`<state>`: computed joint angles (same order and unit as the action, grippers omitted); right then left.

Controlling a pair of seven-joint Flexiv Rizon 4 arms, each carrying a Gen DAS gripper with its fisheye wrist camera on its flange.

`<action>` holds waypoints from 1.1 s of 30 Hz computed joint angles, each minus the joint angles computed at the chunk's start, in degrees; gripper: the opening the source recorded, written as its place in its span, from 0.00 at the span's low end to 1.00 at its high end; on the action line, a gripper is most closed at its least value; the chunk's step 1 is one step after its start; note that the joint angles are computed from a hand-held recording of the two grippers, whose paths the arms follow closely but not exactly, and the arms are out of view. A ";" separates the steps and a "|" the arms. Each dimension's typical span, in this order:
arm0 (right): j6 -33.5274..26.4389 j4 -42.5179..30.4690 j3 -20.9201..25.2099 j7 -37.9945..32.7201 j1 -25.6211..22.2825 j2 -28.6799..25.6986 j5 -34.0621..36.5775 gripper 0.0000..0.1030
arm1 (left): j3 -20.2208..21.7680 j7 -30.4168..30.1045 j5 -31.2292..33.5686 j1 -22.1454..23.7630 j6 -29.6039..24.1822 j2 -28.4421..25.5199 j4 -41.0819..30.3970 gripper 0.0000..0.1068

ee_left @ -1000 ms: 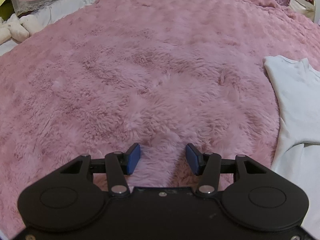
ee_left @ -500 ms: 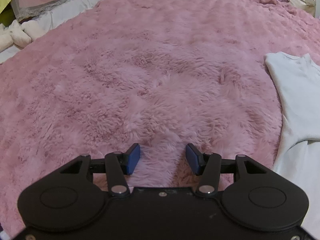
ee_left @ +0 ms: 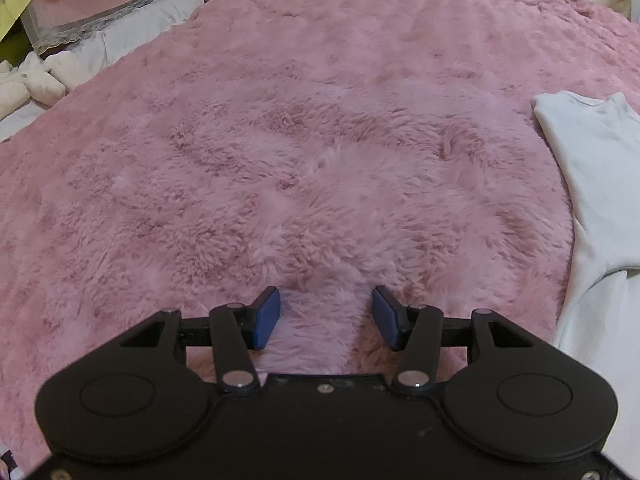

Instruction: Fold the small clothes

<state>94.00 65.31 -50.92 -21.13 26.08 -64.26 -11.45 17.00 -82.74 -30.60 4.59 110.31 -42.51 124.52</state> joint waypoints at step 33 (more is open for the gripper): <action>-2.59 -11.67 68.35 -34.01 4.60 -10.35 -9.16 0.04 | -9.16 -6.61 11.39 13.26 1.42 3.36 2.18 0.49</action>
